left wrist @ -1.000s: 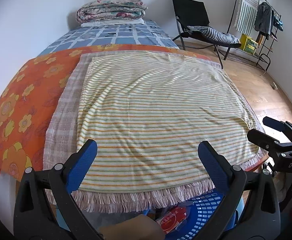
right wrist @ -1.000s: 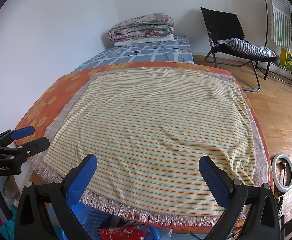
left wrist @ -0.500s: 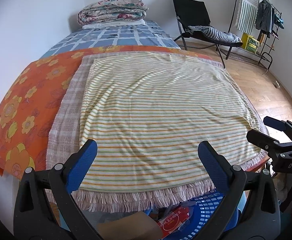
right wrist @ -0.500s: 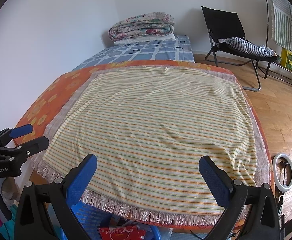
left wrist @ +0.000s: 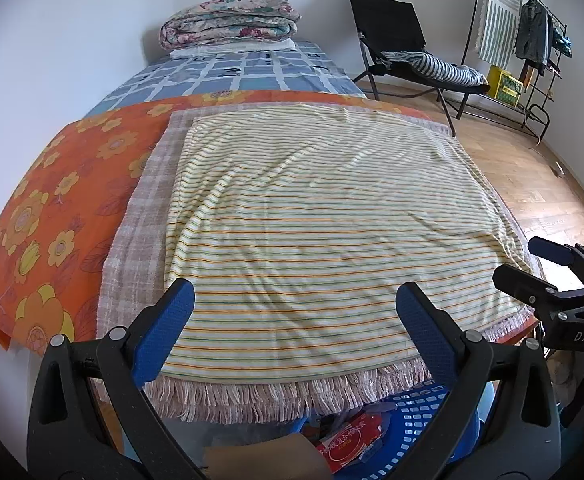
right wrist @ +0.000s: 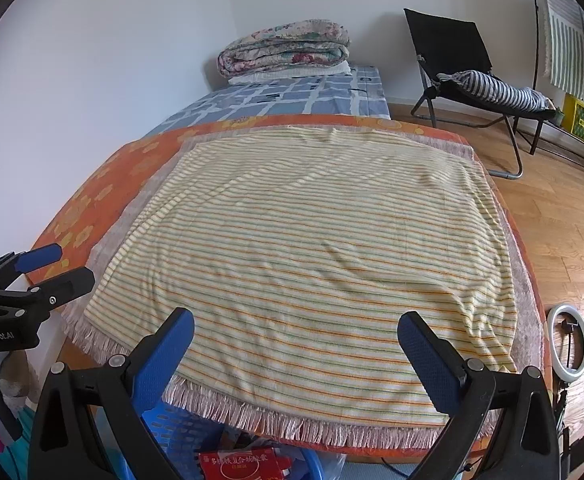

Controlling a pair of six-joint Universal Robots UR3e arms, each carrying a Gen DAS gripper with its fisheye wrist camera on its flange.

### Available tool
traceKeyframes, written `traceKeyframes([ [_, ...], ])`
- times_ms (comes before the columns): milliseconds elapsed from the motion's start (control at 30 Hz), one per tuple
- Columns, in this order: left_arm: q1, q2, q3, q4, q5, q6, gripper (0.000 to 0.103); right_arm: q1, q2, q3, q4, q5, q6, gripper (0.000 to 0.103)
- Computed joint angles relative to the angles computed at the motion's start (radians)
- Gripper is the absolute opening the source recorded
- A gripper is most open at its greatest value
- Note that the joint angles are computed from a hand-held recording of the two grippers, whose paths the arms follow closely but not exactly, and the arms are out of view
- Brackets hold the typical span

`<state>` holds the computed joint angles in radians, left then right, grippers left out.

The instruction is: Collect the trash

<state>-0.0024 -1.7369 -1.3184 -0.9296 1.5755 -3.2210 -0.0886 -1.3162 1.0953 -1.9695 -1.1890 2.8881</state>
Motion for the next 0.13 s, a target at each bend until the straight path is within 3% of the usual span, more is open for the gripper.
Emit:
traceKeyframes([
  [133, -0.002, 0.001, -0.001, 0.001, 0.013, -0.003, 0.102, 0.001, 0.003, -0.004, 0.003, -0.001, 0.003, 0.103],
])
